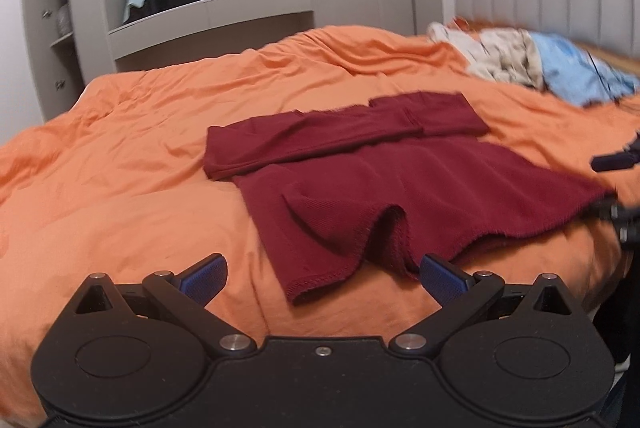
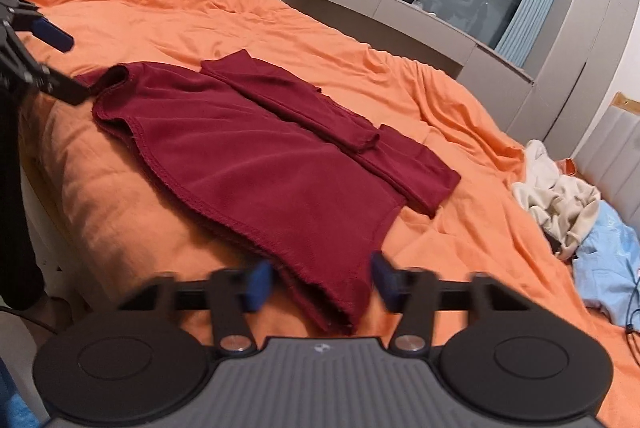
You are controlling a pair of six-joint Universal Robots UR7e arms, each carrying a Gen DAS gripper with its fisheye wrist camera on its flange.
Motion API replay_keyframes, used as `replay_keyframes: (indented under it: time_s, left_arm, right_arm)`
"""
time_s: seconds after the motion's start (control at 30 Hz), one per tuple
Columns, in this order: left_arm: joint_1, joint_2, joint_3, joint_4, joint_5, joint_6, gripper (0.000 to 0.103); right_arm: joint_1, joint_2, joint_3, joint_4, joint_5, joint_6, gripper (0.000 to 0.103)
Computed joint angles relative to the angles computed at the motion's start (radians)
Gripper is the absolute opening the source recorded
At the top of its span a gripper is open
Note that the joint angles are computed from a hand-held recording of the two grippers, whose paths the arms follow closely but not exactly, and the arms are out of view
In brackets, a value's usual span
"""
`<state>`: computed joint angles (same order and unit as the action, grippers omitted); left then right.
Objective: Fold small clothes
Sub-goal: 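Fold the hem toward the collar and release both grippers, then grasp the shirt edge with the left gripper while the right gripper grasps the other edge, lift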
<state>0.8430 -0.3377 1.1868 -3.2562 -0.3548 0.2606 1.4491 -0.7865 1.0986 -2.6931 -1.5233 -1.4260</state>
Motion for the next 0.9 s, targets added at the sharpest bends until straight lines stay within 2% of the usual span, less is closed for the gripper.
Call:
replay_keyframes:
  time_s: [0.03,0.07,0.17,0.33,0.43,0.5,0.63,0.73,0.8,0.87,0.9]
  left_arm:
    - [0.000,0.007,-0.011,0.013,0.002,0.012,0.102]
    - [0.001,0.015,-0.023,0.020,0.004,0.028,0.102]
    - [0.001,0.041,-0.062,0.043,0.018,0.067,0.102]
    - [0.007,0.083,-0.137,0.092,0.067,0.131,0.102]
    - [0.013,0.084,-0.151,0.104,0.057,0.126,0.103]
    - [0.016,0.095,-0.173,0.113,0.079,0.126,0.099]
    - [0.021,0.101,-0.191,0.089,0.114,0.117,0.088]
    - [0.023,0.105,-0.198,0.031,0.118,0.135,0.074]
    - [0.021,0.120,-0.214,-0.051,0.112,0.206,0.064]
    - [0.018,0.132,-0.228,-0.134,0.089,0.297,0.043]
    - [0.017,0.146,-0.246,-0.183,0.081,0.360,0.040]
  right_arm:
    - [0.001,0.005,-0.020,0.023,0.002,0.030,0.012]
    - [-0.001,0.010,-0.039,0.046,0.014,0.069,0.010]
    - [-0.007,0.018,-0.100,0.119,0.084,0.171,0.008]
    - [-0.013,0.025,-0.146,0.114,0.192,0.281,0.008]
    - [-0.008,0.043,-0.180,0.088,0.213,0.334,0.008]
    - [-0.006,0.058,-0.208,0.077,0.217,0.372,0.008]
    - [-0.009,0.074,-0.249,0.092,0.229,0.412,0.008]
    - [-0.010,0.080,-0.262,0.100,0.228,0.415,0.008]
    - [-0.011,0.074,-0.248,0.093,0.221,0.411,0.008]
    - [-0.012,0.069,-0.231,0.077,0.213,0.404,0.008]
    - [-0.013,0.068,-0.224,0.068,0.209,0.401,0.008]
